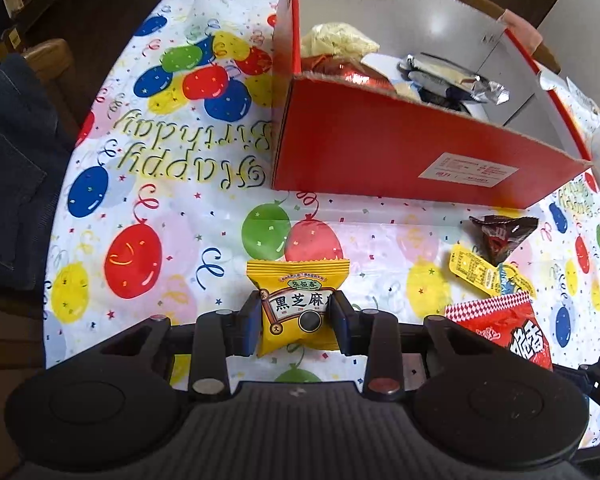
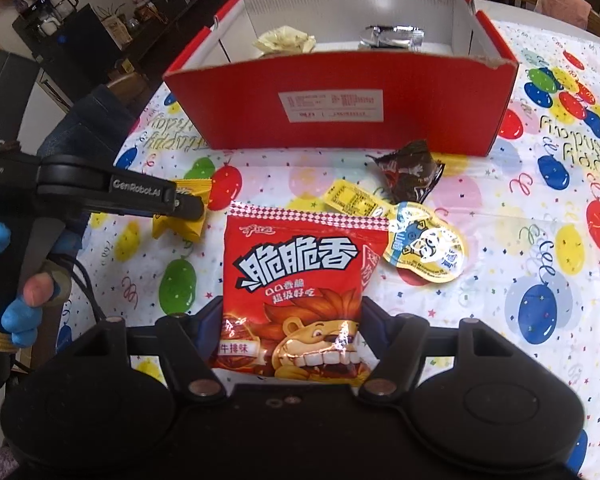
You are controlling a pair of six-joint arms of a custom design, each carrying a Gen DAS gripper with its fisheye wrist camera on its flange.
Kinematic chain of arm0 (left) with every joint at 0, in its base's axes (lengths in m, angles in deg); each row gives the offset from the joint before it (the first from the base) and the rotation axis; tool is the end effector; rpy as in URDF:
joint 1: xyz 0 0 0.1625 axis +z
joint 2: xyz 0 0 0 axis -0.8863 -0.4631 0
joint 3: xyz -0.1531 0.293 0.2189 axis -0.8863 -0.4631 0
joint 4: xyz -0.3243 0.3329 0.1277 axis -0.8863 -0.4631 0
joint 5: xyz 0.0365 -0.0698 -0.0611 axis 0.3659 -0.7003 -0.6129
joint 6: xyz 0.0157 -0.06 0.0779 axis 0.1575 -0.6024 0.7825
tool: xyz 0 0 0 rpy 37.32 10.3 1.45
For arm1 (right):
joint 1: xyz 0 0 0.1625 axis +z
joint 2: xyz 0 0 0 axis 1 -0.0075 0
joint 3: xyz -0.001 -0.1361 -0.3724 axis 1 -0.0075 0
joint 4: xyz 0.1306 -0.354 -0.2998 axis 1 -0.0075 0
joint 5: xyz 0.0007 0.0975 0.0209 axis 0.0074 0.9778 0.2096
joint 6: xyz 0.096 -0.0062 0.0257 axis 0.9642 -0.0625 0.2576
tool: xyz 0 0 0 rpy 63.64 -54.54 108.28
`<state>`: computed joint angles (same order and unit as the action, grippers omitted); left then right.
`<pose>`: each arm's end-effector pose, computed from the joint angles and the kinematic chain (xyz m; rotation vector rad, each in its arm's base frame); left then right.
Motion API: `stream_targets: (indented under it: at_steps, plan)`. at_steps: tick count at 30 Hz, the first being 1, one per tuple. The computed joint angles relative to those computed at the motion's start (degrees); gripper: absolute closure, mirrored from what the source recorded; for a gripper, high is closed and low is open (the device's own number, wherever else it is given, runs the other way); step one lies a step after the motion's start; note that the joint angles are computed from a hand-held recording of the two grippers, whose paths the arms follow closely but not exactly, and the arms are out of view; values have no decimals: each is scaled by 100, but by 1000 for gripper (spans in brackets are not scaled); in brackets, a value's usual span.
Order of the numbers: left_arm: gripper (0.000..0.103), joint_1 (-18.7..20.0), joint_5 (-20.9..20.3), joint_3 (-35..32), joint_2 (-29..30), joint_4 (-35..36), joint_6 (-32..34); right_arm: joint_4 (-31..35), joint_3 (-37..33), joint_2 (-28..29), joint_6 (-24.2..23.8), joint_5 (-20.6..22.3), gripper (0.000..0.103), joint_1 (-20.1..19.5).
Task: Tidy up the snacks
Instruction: 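Grasp the yellow sesame candy with the left tool while the right tool grasps the red chip bag, then carry the yellow candy and red chip bag into the red box with both tools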
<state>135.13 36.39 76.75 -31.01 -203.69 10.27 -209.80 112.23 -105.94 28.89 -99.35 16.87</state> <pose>-0.0107 -0.7172 0.2493 -0.1218 2.4100 -0.6053 0.3015 -0.6976 -0.0100 0.7019 -2.6080 0.2714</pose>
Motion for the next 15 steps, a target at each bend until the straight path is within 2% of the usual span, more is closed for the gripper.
stream_targets:
  at_steps: [15]
  plan:
    - [68, -289, -178, 355, -473, -336, 145, -520, 153, -240, -27, 114, 34, 103]
